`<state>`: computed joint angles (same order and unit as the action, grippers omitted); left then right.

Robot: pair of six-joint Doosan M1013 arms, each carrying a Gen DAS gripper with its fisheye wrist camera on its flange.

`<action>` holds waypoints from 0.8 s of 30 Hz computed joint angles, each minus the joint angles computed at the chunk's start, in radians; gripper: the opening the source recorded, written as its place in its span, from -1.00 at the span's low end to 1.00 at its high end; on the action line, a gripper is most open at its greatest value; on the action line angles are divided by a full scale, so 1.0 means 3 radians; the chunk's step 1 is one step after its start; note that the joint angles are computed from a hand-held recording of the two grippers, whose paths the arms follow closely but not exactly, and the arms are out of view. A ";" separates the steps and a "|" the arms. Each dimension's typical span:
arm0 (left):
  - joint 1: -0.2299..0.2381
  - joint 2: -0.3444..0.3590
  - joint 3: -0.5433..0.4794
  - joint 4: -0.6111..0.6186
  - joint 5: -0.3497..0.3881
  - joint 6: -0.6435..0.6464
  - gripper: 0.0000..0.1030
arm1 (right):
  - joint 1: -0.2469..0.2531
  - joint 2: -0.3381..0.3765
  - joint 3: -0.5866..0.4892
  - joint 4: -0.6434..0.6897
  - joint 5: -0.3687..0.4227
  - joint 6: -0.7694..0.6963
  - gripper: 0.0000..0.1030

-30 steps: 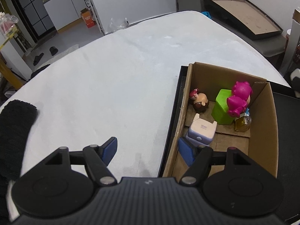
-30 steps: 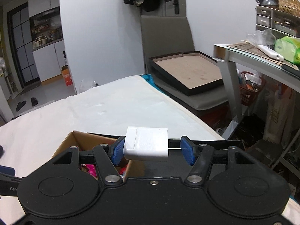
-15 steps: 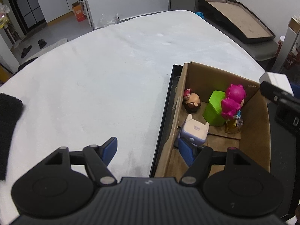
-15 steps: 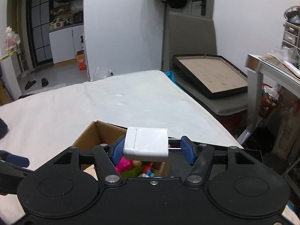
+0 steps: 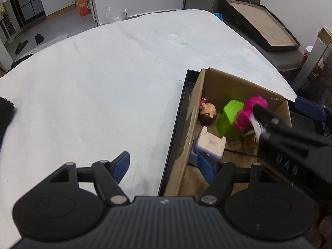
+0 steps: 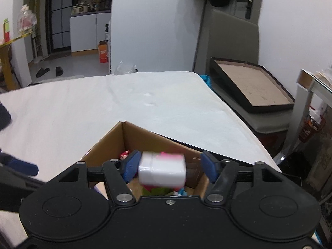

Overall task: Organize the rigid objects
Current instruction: 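Carry the white plug into the box and open the right tool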

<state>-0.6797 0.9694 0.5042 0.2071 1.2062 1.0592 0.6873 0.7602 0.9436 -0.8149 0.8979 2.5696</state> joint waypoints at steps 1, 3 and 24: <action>0.0001 0.0017 -0.0028 -0.0001 0.0032 0.0014 0.36 | 0.0006 0.0012 -0.0013 0.0008 0.0020 -0.0039 0.44; 0.0013 -0.0007 0.0031 -0.0052 -0.0022 -0.0001 0.36 | 0.0016 0.0018 -0.0016 0.0012 0.0071 -0.0041 0.45; -0.0037 -0.0239 0.0349 -0.0008 -0.0275 -0.0051 -0.15 | 0.0011 -0.0364 0.0464 0.0147 0.0033 0.0579 0.46</action>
<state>-0.6909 0.8977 0.6088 0.2047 1.1238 1.0440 0.6907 0.6509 1.0828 -0.7709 0.9078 2.7433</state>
